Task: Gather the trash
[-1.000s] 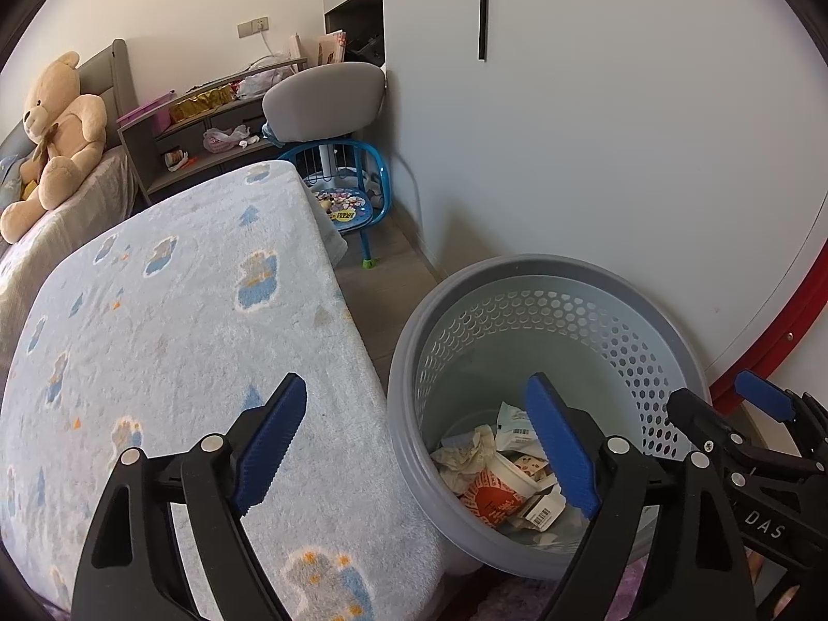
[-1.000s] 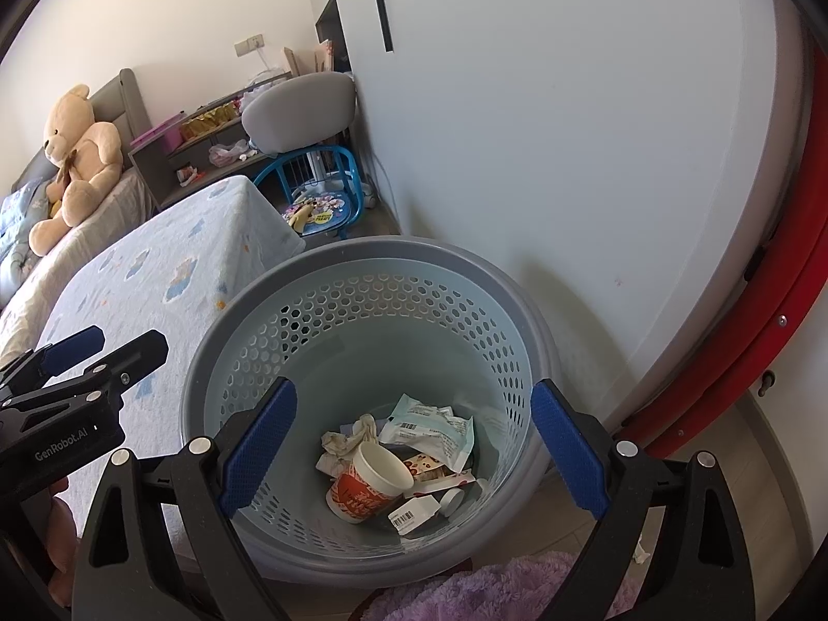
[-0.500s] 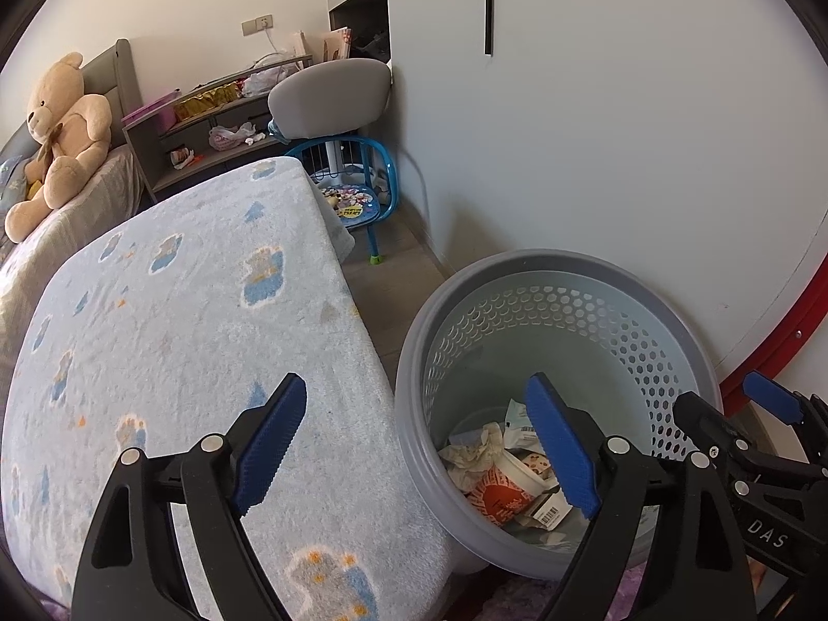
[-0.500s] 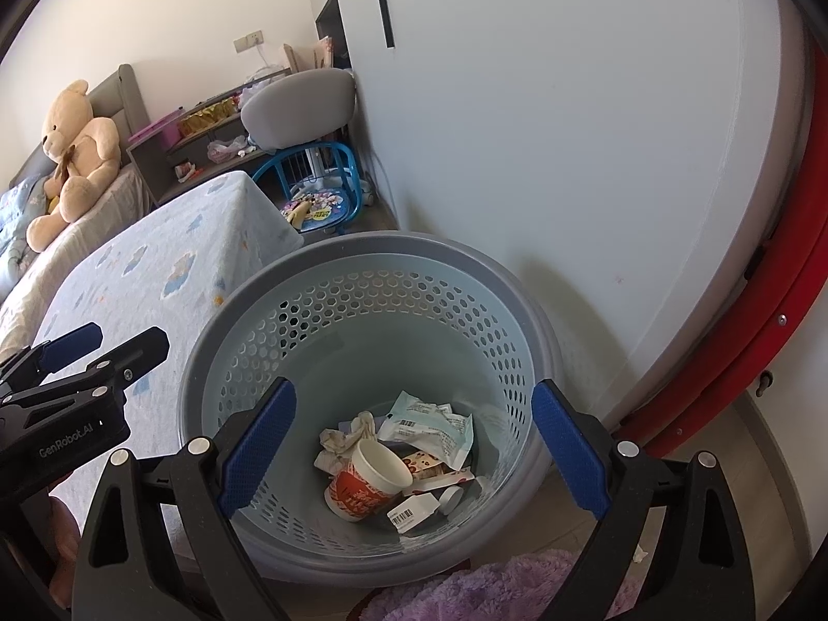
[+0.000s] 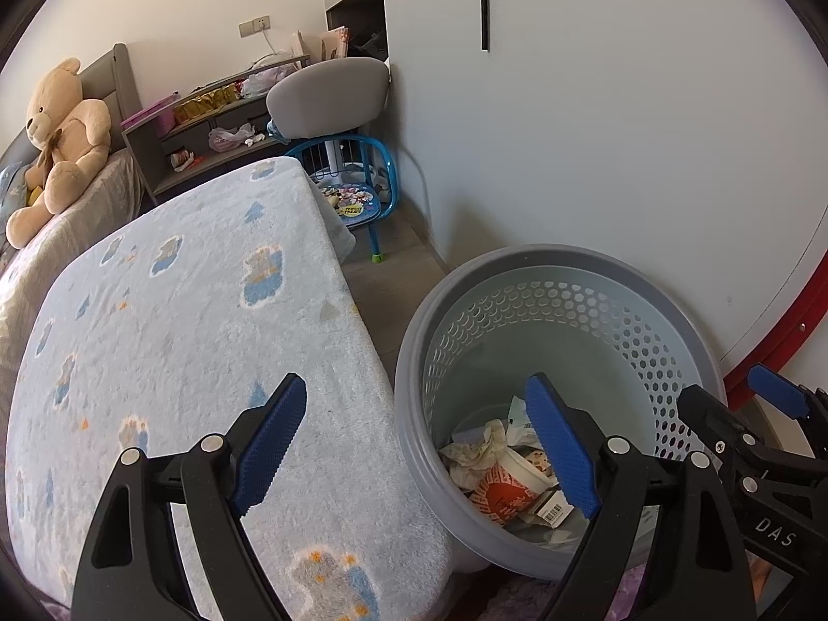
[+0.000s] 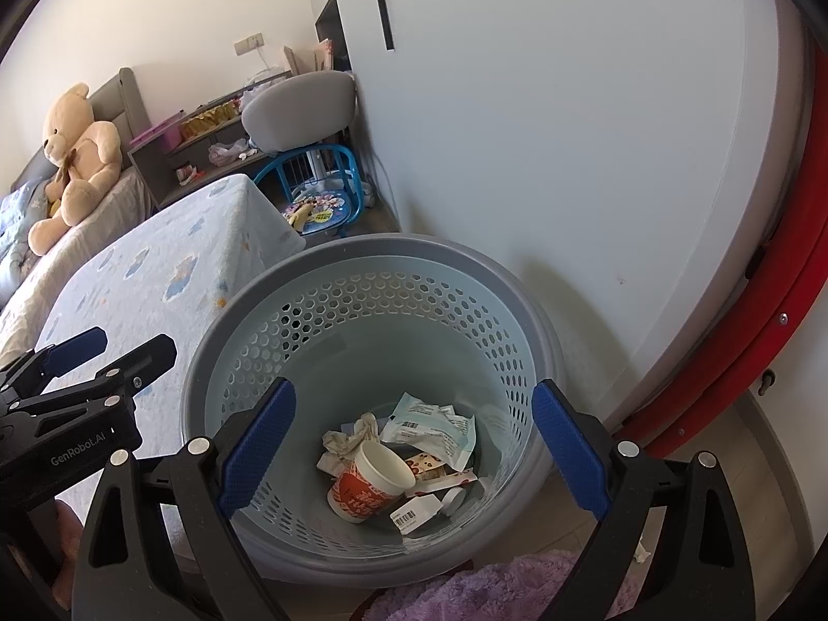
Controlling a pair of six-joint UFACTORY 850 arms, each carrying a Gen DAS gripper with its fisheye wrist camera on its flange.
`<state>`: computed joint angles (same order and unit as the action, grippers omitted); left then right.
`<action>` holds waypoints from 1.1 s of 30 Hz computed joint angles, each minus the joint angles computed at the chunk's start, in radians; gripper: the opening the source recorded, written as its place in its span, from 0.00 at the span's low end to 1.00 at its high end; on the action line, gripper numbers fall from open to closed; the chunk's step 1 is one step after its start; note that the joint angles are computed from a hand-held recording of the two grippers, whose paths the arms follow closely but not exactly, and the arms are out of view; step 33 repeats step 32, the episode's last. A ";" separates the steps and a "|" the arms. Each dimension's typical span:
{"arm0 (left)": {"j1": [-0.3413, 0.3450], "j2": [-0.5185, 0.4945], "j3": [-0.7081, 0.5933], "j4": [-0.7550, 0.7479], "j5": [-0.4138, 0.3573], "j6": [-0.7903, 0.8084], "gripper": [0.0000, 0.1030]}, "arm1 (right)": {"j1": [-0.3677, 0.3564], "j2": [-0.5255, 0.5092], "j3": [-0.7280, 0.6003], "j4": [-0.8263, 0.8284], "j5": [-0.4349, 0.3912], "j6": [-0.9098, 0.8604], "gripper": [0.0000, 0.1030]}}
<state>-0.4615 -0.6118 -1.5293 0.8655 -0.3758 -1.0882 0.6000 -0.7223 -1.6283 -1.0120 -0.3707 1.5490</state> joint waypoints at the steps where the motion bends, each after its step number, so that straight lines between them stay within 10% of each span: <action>1: -0.001 0.000 0.000 0.001 0.000 0.000 0.80 | 0.000 0.000 0.000 -0.001 -0.001 0.001 0.88; 33: -0.012 0.002 0.003 0.016 -0.008 -0.007 0.80 | 0.001 0.004 0.005 -0.010 0.002 0.011 0.89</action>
